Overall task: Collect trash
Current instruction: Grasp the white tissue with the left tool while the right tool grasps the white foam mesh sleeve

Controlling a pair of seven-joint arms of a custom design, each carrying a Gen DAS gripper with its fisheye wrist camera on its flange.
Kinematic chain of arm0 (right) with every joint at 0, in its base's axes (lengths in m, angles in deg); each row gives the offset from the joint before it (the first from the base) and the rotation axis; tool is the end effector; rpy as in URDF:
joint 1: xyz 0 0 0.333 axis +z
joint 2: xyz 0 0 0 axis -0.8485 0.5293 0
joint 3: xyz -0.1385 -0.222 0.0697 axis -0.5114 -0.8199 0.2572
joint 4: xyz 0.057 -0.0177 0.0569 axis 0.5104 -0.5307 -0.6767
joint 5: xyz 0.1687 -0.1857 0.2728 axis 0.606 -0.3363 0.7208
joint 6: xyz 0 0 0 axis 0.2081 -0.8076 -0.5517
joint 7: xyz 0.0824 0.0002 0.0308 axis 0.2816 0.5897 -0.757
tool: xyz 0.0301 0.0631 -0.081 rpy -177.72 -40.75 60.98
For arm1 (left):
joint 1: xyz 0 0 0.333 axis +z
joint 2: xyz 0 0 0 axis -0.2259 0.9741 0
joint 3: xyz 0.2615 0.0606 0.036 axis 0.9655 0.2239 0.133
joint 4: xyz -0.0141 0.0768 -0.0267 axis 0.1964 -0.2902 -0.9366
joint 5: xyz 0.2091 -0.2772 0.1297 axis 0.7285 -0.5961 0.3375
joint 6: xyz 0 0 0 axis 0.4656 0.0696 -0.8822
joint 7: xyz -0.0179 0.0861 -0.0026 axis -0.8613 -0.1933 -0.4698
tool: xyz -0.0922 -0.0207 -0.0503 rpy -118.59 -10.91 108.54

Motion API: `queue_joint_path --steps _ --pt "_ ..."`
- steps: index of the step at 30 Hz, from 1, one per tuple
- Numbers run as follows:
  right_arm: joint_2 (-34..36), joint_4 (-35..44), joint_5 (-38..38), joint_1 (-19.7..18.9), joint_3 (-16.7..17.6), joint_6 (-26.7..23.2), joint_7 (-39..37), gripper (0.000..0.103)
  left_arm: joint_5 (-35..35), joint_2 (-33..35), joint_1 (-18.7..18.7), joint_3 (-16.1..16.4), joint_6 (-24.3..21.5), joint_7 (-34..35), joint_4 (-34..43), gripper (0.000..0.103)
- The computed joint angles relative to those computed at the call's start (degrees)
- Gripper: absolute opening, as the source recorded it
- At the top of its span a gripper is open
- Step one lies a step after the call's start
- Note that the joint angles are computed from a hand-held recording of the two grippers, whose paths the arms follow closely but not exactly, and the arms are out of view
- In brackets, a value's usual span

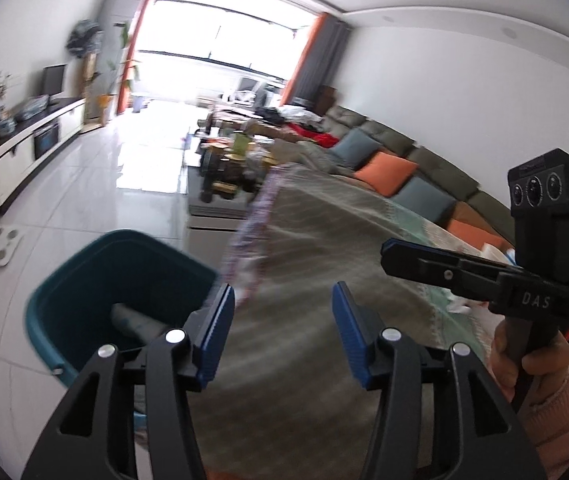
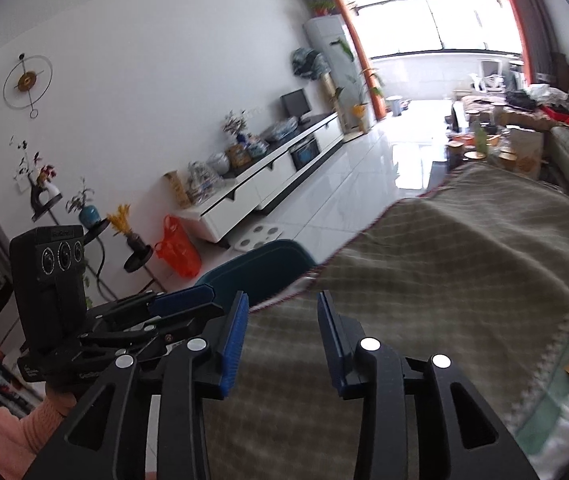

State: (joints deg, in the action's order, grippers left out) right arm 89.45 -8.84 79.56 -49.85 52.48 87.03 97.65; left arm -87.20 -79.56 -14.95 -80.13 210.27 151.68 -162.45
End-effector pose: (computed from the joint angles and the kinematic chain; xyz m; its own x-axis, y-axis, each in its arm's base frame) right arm 0.6292 0.1699 0.5329 0.6032 -0.7141 -0.3552 -0.6162 -0.1345 -0.7760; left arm 0.5862 -0.0677 0.5054 -0.2837 -0.9012 0.3278 -0.5952 -0.1025 -0.7970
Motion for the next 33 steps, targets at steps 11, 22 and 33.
queue_joint_path --steps 11,22,33 --pt "-12.7 -16.5 7.4 -1.0 -5.1 6.4 -4.3 0.041 0.4 4.1 -3.2 -3.8 -5.5 4.0 4.7 0.052" --pt "-20.4 -27.9 10.4 -1.5 -11.3 13.2 -3.2 0.043 8.5 10.3 -5.2 -7.0 -9.6 0.2 11.4 0.052" --pt "-23.4 -33.7 5.8 -3.1 -14.6 17.4 3.0 0.050 20.5 16.9 -6.5 -9.1 -10.6 -8.4 19.2 0.058"
